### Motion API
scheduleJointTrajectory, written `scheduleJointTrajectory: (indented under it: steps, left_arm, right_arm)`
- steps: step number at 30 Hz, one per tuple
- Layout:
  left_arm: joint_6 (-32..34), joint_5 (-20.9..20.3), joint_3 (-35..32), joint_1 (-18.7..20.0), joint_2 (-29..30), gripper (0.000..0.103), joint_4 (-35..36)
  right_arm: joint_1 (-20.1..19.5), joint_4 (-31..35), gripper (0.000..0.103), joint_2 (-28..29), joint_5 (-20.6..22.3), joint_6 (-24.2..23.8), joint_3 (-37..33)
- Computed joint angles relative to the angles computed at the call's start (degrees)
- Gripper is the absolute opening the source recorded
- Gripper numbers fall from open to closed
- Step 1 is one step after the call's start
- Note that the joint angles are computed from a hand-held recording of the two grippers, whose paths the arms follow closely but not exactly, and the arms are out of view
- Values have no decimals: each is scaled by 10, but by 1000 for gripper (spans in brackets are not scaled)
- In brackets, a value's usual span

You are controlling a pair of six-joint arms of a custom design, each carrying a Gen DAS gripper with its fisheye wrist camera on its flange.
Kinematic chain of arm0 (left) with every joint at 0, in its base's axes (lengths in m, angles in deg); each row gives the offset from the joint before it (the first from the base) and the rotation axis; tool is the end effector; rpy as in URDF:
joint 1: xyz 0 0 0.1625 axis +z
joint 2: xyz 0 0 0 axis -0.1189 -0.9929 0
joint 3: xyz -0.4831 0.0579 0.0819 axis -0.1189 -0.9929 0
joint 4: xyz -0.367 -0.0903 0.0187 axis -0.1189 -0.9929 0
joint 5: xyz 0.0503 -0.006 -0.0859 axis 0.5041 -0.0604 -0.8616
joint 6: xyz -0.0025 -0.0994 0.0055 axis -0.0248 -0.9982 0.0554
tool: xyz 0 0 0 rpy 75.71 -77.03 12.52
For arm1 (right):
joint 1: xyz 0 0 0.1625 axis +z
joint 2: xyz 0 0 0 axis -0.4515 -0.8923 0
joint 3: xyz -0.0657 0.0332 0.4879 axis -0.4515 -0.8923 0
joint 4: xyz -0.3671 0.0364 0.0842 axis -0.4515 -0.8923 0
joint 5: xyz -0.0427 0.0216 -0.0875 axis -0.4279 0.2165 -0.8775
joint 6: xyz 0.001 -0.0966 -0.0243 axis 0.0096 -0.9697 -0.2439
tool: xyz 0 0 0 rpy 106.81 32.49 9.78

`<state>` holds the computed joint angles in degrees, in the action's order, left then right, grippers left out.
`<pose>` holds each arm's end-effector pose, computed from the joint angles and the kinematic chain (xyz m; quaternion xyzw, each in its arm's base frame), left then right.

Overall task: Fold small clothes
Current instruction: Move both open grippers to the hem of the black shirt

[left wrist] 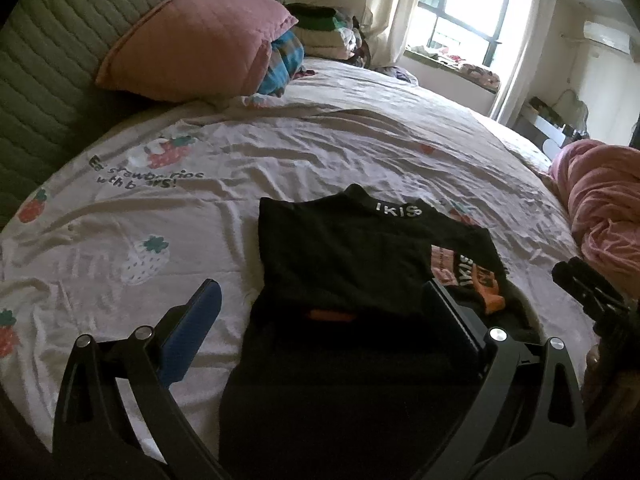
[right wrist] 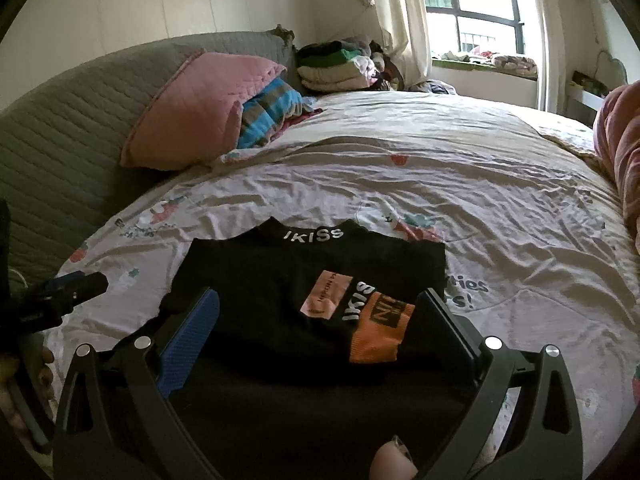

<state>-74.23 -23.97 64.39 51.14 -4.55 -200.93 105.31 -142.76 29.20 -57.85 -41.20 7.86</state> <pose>-0.4074 -0.7041 -0.0255 0.0494 0.8563 -0.4158 0.3024 -0.0203 -0.7801 0.4109 0.3072 -0.8735 0.3314 0.1811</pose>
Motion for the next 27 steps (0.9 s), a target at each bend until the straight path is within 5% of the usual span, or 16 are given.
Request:
scheduleJointTrajectory:
  steps: [27]
  left_arm:
    - [-154,21,137,-33,-72,93,69]
  right_arm:
    - [-32,8,98,-76,25,-45,71]
